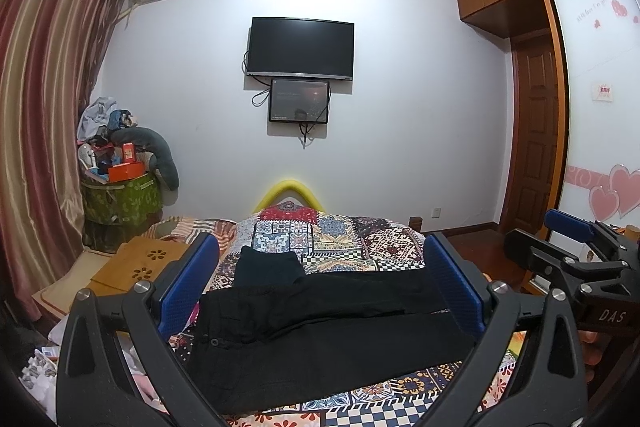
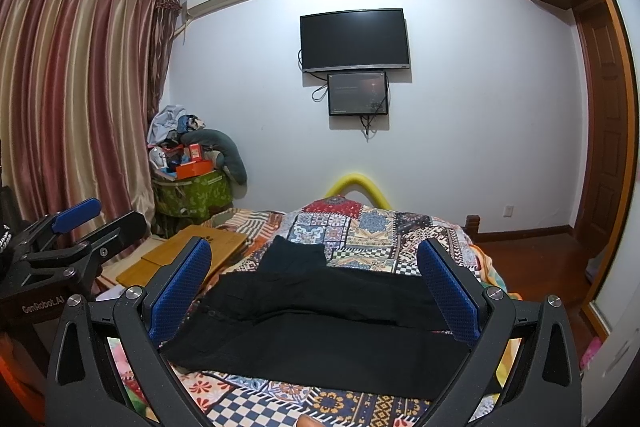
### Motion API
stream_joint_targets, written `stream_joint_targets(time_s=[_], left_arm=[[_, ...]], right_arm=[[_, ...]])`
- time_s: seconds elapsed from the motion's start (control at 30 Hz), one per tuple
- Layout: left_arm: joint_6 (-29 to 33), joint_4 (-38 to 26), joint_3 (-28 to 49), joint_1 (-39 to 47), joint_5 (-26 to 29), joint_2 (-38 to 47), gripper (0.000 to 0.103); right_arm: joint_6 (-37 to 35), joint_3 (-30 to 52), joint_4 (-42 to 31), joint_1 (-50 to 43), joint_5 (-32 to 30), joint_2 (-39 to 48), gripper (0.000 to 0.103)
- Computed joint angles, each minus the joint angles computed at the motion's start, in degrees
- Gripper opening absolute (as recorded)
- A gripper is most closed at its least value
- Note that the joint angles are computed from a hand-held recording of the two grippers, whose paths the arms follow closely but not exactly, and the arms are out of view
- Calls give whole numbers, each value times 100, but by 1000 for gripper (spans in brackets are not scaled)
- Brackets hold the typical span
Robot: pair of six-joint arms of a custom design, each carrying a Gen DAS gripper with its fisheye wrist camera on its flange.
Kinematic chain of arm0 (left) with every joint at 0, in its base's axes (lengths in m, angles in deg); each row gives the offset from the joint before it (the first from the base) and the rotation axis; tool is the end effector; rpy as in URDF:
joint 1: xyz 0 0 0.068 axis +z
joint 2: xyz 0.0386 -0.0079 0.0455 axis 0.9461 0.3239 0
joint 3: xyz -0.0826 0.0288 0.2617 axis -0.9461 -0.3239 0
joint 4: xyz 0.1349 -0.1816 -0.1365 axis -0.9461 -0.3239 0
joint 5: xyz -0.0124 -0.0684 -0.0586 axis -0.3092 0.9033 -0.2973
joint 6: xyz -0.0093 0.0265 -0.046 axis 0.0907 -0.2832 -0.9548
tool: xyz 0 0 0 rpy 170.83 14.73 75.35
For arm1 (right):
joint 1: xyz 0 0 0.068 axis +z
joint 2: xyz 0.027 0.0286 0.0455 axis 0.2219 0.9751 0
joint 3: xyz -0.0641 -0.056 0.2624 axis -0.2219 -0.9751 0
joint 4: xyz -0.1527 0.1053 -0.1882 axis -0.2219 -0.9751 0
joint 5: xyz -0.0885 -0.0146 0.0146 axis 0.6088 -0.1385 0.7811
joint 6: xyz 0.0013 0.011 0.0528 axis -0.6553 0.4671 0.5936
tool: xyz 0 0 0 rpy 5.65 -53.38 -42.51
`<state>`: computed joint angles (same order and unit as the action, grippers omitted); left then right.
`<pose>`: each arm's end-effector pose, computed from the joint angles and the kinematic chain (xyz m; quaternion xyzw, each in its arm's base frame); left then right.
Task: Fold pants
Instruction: 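Lower both grippers onto the trouser waistband and close them on it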
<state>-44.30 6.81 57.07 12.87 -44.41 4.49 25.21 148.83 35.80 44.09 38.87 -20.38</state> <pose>0.1911 -0.2614 0.4439 0.0714 0.7600 -0.0900 0.6397 0.1693 0.0879 0.4693 -0.0527 0.7793 0.0658 0.6209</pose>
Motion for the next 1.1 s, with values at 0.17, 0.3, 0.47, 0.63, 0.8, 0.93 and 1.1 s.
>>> stream_joint_targets(time_s=[0.17, 0.3, 0.47, 0.63, 0.8, 0.93, 1.1], left_arm=[[6, 18, -52, 12, 29, -11, 103], [0, 21, -66, 32, 48, -17, 103], [-6, 13, -68, 115, 133, 9, 103], [19, -64, 103, 372, 400, 194, 103], [5, -167, 396, 984, 844, 540, 103], [-6, -646, 1073, 1723, 1433, 1190, 103], [47, -1089, 1999, 2569, 1817, 2161, 103]], right_arm=[[18, -40, 24, -62, -66, 3, 102], [37, -144, 95, -109, -113, -19, 102], [49, -230, 139, -132, -128, -28, 102], [41, -260, 179, -348, -375, 84, 102], [-122, -229, 329, -974, -859, 449, 102], [-421, -178, 560, -1571, -1236, 906, 102], [-852, -7, 792, -2198, -1504, 1751, 102]])
